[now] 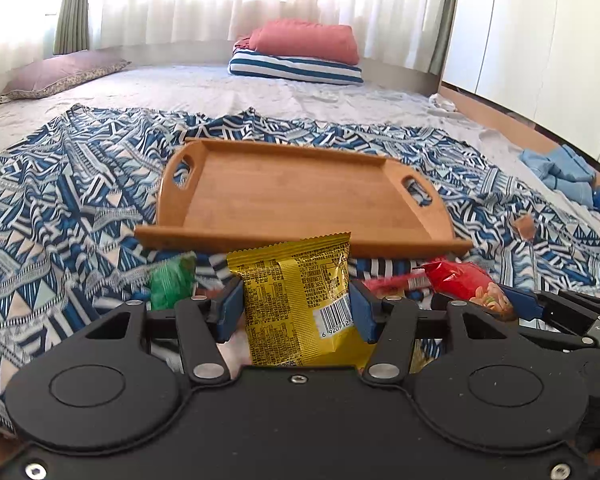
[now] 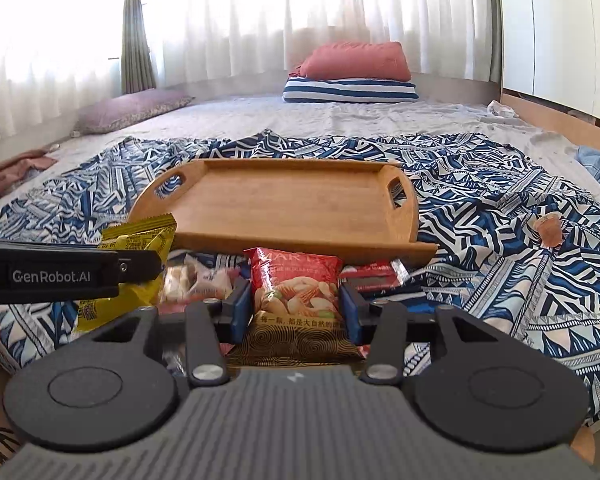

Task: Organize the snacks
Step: 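Carry both packets over the wooden tray with both tools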

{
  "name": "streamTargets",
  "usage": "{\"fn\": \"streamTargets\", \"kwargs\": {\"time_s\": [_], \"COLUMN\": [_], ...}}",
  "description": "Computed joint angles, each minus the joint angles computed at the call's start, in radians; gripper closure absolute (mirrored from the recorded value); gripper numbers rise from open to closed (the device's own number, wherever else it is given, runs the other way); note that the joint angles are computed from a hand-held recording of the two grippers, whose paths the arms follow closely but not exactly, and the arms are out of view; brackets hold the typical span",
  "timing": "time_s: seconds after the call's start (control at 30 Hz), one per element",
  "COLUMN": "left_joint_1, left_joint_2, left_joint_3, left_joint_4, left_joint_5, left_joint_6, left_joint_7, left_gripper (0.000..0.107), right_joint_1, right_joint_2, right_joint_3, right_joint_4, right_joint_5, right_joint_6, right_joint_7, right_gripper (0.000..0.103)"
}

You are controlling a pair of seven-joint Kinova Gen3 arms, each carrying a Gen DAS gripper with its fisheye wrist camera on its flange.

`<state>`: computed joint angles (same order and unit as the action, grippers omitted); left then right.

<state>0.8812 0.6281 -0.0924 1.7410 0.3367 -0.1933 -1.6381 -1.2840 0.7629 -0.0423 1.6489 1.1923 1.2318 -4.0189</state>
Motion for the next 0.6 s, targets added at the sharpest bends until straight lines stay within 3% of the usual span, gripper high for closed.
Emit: {"fn": "streamTargets", "kwargs": {"time_s": [0.2, 0.33, 0.47, 0.6], "left_joint_1": [-0.059, -0.111, -0.192, -0.212], "left_joint_2": [0.012, 0.038, 0.093, 0.162], "left_joint_3": [0.034, 0.069, 0.141, 0.152], "left_joint_4": [-0.095, -0.189, -0.338, -0.495], "left_joint_5": [-0.044, -0.112, -0.166, -0.216], "left_joint_6": [0.084, 0.164, 0.306, 0.433], "left_joint_7": [0.015, 0.047, 0.081, 0.126], "left_gripper": [0.054, 0.054, 0.054, 0.054], "right_joint_1": [0.040, 0.099, 0.178, 0.259], "right_joint_2": [-0.042, -0.083, -0.113, -0.133], "right_joint_3": [0.004, -0.003, -0.008, -0.007], "right_joint_4": [0.034, 0.073, 0.088, 0.101], "right_joint_5": [0.029, 0.072, 0.106, 0.136], "right_joint_6": [-0.036, -0.108, -0.191, -0.298], "right_joint_7": [-0.038, -0.059, -0.042, -0.042], "right_gripper": [0.052, 0.052, 0.052, 0.052]}}
